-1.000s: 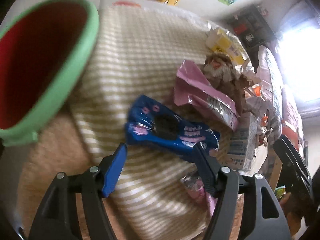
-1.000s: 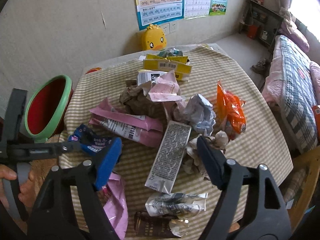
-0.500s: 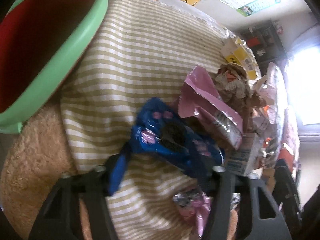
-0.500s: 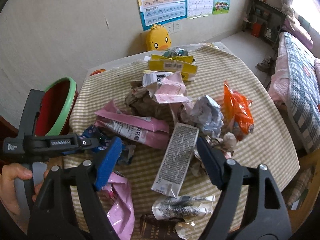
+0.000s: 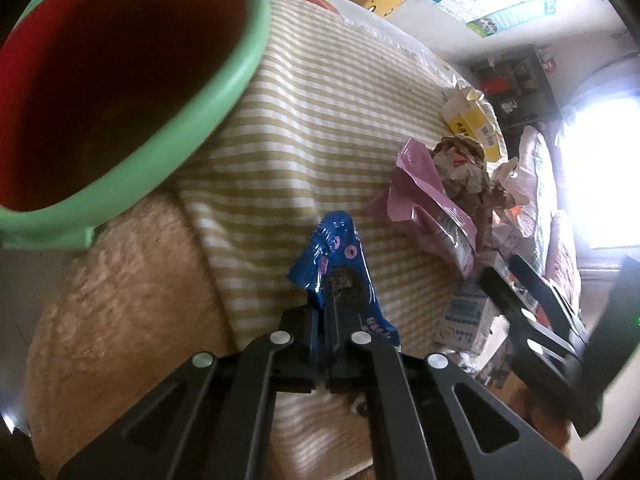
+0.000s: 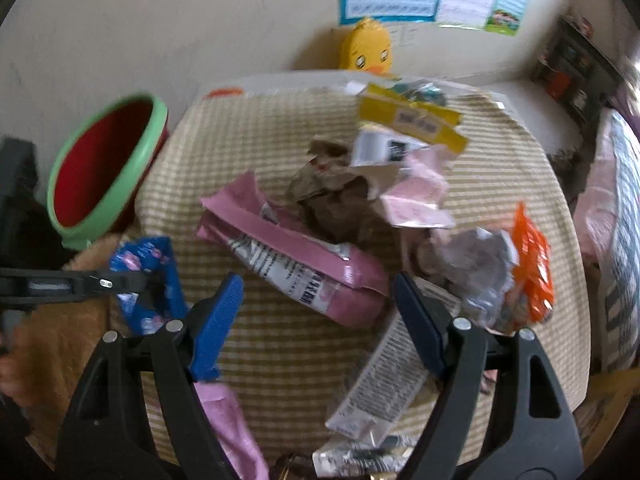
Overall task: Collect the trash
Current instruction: 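Drop the blue wrapper and pink wrapper into the red bucket with both grippers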
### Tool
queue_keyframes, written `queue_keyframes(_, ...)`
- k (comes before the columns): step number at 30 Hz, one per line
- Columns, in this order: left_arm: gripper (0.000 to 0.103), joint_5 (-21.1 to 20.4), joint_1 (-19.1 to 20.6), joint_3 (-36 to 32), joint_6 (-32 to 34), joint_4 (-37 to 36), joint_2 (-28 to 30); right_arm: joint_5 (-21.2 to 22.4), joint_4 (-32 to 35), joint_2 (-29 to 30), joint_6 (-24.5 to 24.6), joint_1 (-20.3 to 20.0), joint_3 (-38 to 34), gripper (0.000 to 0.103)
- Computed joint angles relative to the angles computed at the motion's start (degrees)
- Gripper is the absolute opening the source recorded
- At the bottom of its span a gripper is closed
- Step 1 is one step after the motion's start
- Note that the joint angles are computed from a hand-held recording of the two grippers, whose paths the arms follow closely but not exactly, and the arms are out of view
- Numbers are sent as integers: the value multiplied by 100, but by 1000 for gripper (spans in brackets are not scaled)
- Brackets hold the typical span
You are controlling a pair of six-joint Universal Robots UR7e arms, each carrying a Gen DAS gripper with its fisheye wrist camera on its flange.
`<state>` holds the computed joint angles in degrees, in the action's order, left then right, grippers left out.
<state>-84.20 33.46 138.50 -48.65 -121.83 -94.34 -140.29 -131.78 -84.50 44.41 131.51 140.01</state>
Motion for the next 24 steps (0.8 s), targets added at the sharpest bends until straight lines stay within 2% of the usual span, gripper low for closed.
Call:
queue_keyframes(4, 0, 191, 8, -35, 153, 348, -313, 10, -82, 377, -310, -172, -97, 77)
queue_keyframes(8, 0, 416, -19, -63, 277, 624, -583, -1, 191, 659, -311, -343, -213, 77)
queue_keyframes(9, 0, 468, -34, -73, 314, 658, -632, 6, 295, 701, -253, -362, -236, 70)
queue_keyframes(10, 0, 528, -63, -85, 355, 674, -678, -47, 363, 736, -186, -342, -256, 54)
queue_keyframes(11, 0, 582, -88, -92, 402, 697, -728, -95, 321, 725, -153, -289, -248, 50)
queue_keyframes(13, 0, 740, -174, -104, 521, 713, -801, 140, -149, 560, -220, -263, -138, 43)
queue_keyframes(20, 0, 1291, -435, -172, 998, 464, -866, 168, -393, 267, 514, 351, -288, 40)
queue_keyframes(24, 0, 1741, -306, -278, 1158, 482, -1047, 274, -869, 511, 476, 520, -521, 40)
